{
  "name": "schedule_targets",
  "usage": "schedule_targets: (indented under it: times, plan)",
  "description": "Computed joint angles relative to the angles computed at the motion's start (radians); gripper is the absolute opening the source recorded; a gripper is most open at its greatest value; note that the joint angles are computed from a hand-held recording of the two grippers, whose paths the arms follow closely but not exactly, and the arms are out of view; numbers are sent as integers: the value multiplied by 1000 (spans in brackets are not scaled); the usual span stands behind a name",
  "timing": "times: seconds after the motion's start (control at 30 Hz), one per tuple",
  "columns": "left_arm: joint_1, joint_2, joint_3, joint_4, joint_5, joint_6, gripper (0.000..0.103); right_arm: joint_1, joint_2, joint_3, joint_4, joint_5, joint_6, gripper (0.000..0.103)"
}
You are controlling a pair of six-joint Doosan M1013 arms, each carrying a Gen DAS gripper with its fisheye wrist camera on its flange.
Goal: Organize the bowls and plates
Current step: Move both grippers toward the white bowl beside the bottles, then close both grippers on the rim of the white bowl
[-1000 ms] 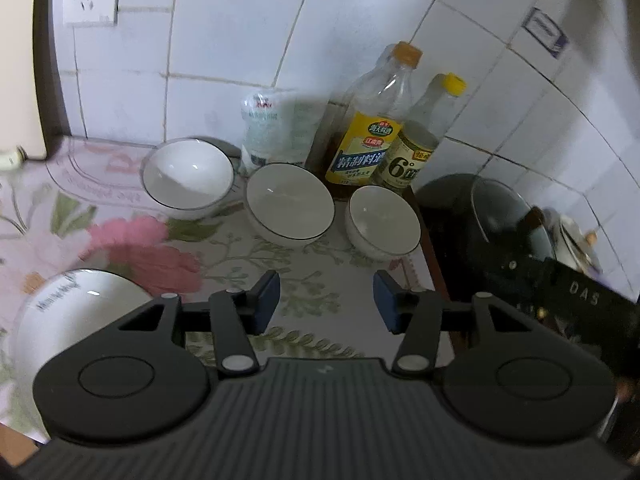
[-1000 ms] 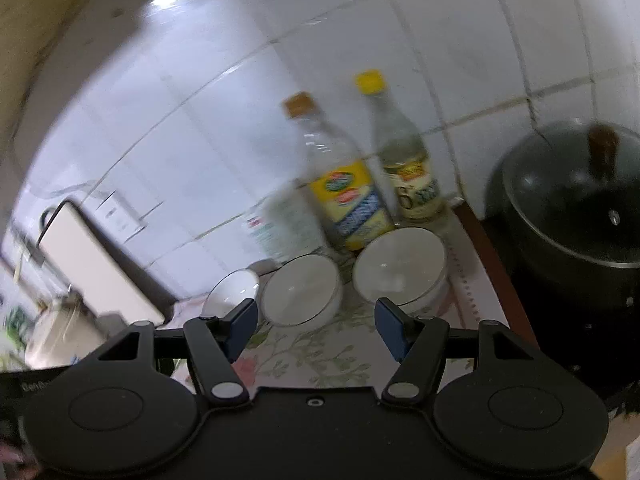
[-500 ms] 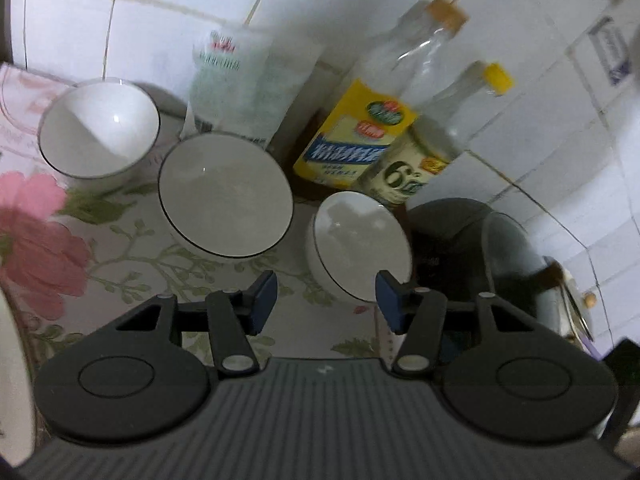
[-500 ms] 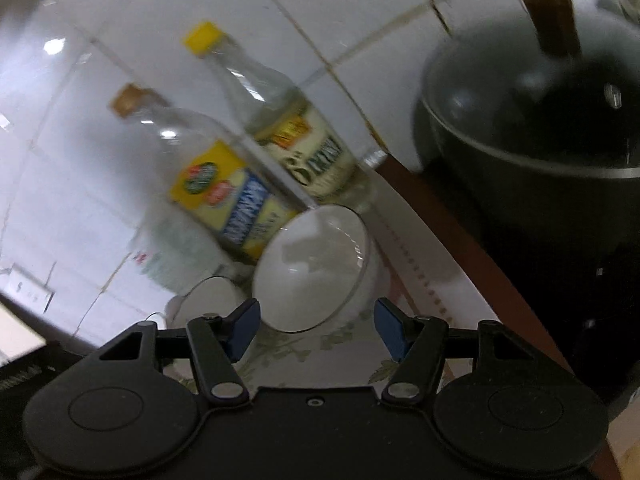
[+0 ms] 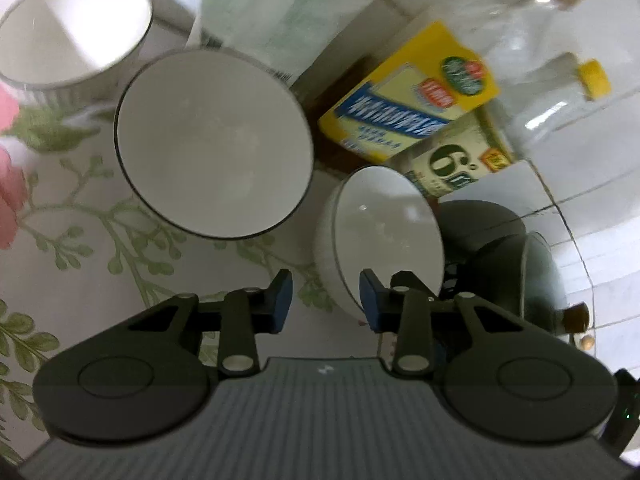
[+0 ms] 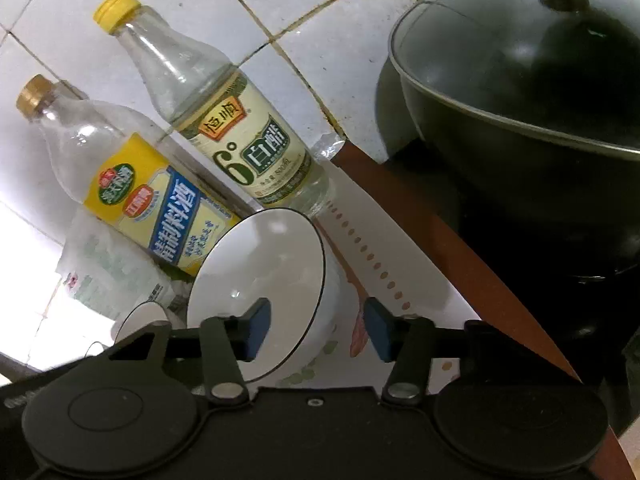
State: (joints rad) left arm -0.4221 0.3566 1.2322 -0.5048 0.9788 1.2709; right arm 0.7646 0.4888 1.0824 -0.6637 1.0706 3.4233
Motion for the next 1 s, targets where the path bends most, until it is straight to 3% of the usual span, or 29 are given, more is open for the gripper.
schedule_targets:
  times: [0.07,0.17,0.37,0.47,0.6,1.0]
  plan:
    - [3,5,2,-11,-8,4,34,-4,9,-14,14,10,-24,40]
    - [-3,11,2,0,-26,24,32,-9,27,-44,40,48,-62,33]
    - [-9,25,-12,-21,-11,82,16,-19,40,-57,73,28,-88,23]
    - [-13,24,-22,-4,11,108,16,-21,50,-81,100,61,-112,21]
    - [-4,9,-24,-7,43,149,16,-22,34,-67,147,30,-90,21]
    - [10,-66,-20,65,146,189,14,50,11,-102,141,81,-98,22]
